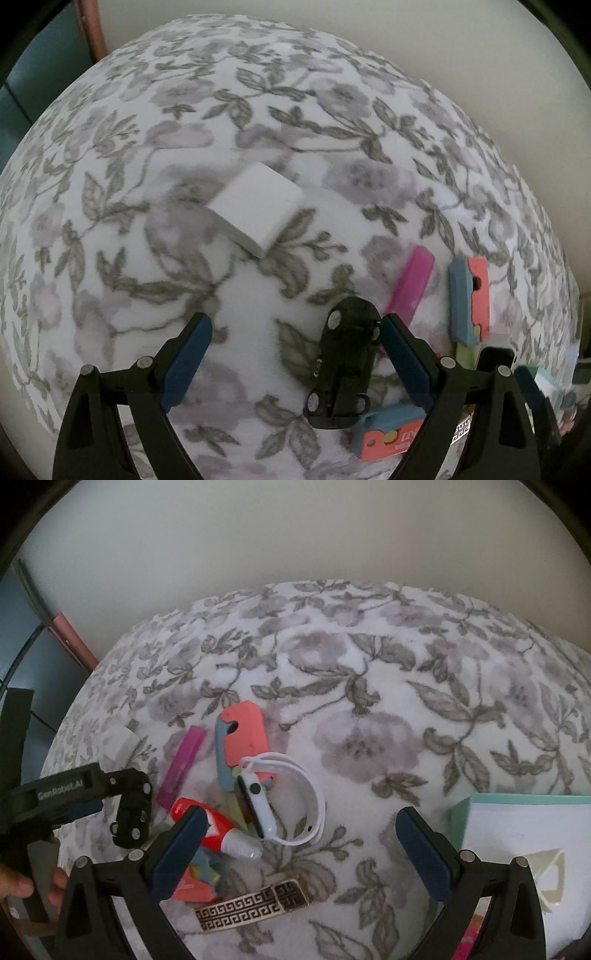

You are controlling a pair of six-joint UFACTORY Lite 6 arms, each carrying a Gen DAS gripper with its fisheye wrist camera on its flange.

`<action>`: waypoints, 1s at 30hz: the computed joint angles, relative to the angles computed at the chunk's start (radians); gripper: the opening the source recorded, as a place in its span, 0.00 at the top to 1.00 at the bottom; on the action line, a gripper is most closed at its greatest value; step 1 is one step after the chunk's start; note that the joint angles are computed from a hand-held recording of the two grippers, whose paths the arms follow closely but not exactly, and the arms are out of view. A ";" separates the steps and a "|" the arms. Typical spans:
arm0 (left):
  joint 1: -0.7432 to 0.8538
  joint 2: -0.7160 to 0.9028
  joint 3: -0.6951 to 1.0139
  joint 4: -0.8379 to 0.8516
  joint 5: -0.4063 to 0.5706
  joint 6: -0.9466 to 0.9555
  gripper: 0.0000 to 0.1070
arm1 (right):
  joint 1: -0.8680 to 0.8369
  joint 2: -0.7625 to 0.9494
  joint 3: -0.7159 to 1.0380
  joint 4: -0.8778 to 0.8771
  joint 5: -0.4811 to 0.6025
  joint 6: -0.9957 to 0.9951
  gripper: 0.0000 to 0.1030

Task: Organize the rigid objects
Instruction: 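Grasp the black toy car with the left tool while the right tool grasps the white watch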

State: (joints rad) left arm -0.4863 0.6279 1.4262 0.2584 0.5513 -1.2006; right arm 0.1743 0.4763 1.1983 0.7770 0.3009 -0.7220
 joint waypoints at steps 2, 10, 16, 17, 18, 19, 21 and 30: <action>-0.006 0.023 0.028 -0.013 0.006 0.017 0.14 | -0.002 0.021 0.018 0.021 0.004 -0.021 0.00; -0.020 0.080 0.109 -0.071 0.024 0.079 0.26 | 0.018 0.086 0.082 -0.073 0.017 0.080 0.11; -0.022 0.049 0.084 -0.106 0.004 0.130 0.42 | 0.011 0.092 0.102 -0.033 0.055 0.050 0.33; -0.021 0.051 0.088 -0.113 0.002 0.143 0.46 | 0.015 0.091 0.101 -0.037 0.055 0.053 0.36; -0.019 0.049 0.087 -0.124 -0.003 0.159 0.48 | 0.018 0.089 0.100 -0.029 0.058 0.043 0.41; -0.018 0.046 0.084 -0.135 -0.010 0.172 0.53 | 0.020 0.085 0.095 -0.022 0.057 0.035 0.43; -0.015 0.046 0.086 -0.167 -0.024 0.206 0.60 | 0.030 0.078 0.091 -0.058 0.048 0.071 0.44; -0.018 0.006 0.034 -0.197 -0.063 0.221 0.70 | -0.003 0.019 0.028 0.019 0.073 -0.008 0.45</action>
